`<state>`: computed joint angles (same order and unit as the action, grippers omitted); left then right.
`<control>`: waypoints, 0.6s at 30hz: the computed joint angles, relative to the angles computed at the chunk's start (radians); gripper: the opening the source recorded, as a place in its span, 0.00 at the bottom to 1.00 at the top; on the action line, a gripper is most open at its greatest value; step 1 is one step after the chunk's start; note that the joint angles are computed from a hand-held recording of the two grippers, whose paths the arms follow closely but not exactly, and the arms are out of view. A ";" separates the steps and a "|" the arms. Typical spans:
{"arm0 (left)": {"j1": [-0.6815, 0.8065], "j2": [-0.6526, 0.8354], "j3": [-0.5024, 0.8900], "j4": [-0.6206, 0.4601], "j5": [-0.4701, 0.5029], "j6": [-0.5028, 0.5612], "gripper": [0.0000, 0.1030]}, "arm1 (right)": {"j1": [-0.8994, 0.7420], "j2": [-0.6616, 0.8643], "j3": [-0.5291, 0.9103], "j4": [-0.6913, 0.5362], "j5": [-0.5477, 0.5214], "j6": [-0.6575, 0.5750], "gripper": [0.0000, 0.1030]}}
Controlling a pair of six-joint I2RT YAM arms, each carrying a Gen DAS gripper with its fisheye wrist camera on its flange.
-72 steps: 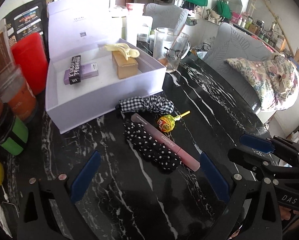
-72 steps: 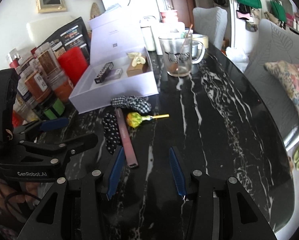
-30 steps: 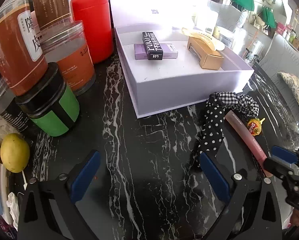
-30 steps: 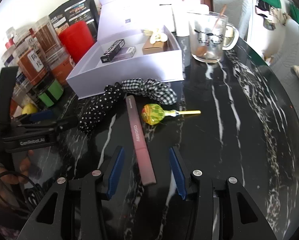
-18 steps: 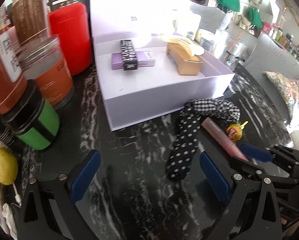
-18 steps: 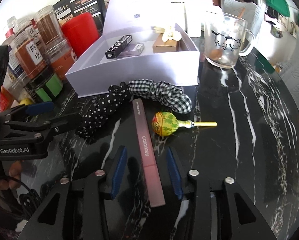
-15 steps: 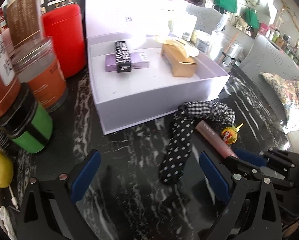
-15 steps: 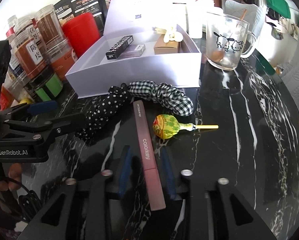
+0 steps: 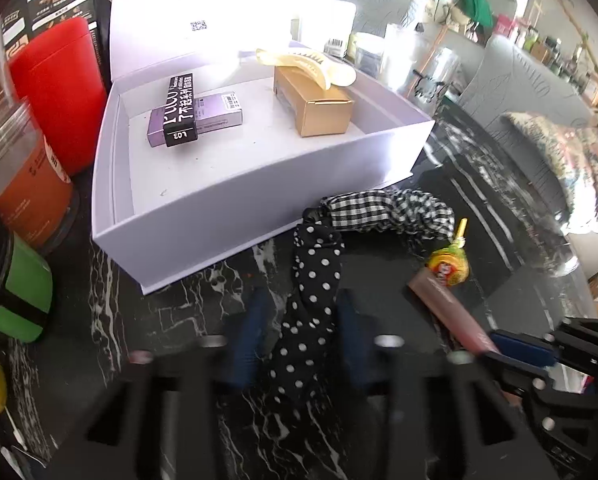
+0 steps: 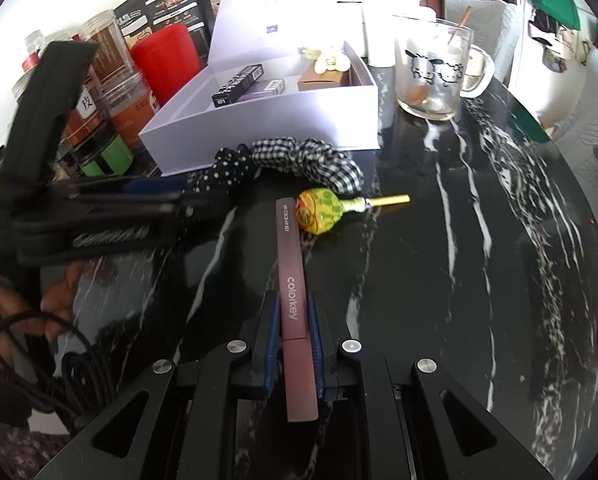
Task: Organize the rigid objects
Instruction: 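Grasp the black polka-dot scrunchie with the left tool while the right tool grasps the pink tube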
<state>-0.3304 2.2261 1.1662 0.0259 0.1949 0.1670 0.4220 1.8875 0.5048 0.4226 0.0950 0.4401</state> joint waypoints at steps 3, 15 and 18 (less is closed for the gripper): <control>-0.031 -0.004 -0.024 0.046 -0.051 0.055 0.17 | -0.002 -0.016 -0.012 -0.015 0.001 0.011 0.14; -0.008 -0.061 -0.074 -0.018 0.019 0.075 0.17 | 0.008 0.004 0.012 -0.015 0.030 0.018 0.31; 0.004 -0.081 -0.097 -0.027 0.036 0.076 0.17 | 0.023 0.015 0.023 -0.020 0.061 0.018 0.30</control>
